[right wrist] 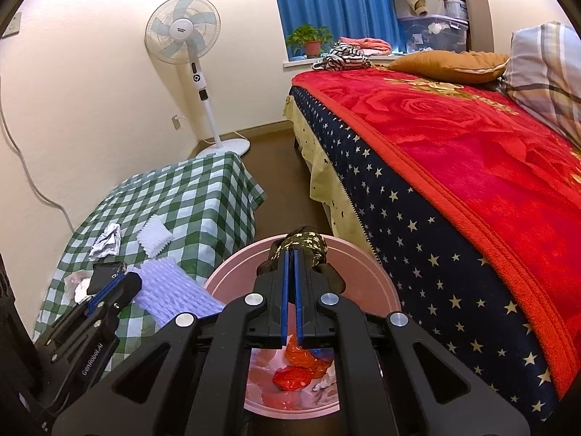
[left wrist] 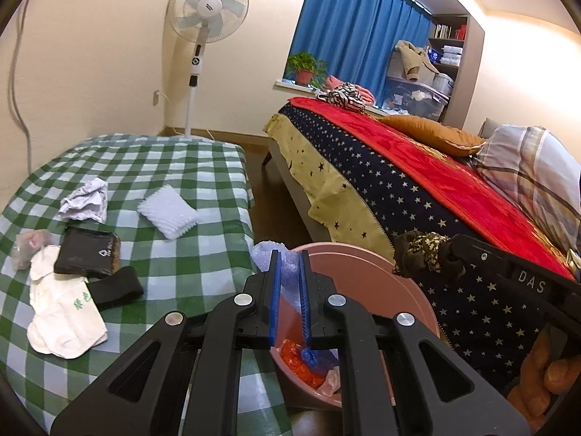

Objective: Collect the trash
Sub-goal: 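Open both grippers to drop the paper and wrapper into the bin, then move both open grippers back over the bed toward the black strap and tissue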

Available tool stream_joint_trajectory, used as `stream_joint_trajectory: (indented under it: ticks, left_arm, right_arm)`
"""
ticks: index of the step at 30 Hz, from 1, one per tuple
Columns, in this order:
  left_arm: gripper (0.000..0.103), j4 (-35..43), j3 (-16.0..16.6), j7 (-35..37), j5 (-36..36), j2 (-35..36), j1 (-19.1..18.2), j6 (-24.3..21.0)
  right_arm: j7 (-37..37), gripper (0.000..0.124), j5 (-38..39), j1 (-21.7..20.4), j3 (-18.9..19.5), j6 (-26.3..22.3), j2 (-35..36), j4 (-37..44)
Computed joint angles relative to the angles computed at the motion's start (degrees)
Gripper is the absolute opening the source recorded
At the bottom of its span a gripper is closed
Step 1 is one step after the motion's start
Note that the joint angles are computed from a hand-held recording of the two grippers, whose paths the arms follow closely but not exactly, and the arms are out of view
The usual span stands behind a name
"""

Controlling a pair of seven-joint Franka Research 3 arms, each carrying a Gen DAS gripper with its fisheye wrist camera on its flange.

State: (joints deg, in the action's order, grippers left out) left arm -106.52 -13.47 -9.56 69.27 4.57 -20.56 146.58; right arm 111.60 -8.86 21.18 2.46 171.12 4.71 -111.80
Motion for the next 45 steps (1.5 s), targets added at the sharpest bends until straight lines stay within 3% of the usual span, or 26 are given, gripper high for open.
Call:
stream_joint_trajectory:
  ticks: [6,8,9,12,23,37,45]
  left_arm:
    - [0.01,0.1,0.5,1.55,-1.86,0.92,0.6,4.76]
    - [0.025,-0.03,0.63,2.54,-3.29,1.1,0.7,5.67]
    - [0.027,-0.19,0.7,2.57,-3.52,1.04,0.63,5.66]
    - [0.027,-1.23,0.84,2.33,-3.73,0.18,0.69,5.86]
    - [0.027,-5.97,-0.56,-0.63,-2.27,-5.12,2.66,4.95]
    - [0.027,-15.42,-3.18,-4.27,-3.52,-14.73,7.07,3.08]
    - [0.027,-22.42,-4.42,-4.61,-8.88,-21.08,9.93,0.41]
  right_arm:
    - [1.42,0.007,-1.4,0.21,-0.5,0.33,-0.1,-0.11]
    - [2.45,0.01,-2.24,0.21,-0.66,0.17,-0.12,-0.1]
    - [2.36,0.015,-2.16,0.12,-0.56,0.01,-0.1,-0.05]
    - [6.92,0.03,-7.56,0.71,-1.65,0.34,-0.39,-0.27]
    - [9.34,0.031,-13.26,0.14,-0.41,2.83,-2.06,-2.06]
    - [5.4,0.031,-10.33,1.8,2.32,4.16,-1.9,-1.85]
    - [-5.77,0.028,-0.49,3.73,4.2,4.2,0.5,0.15]
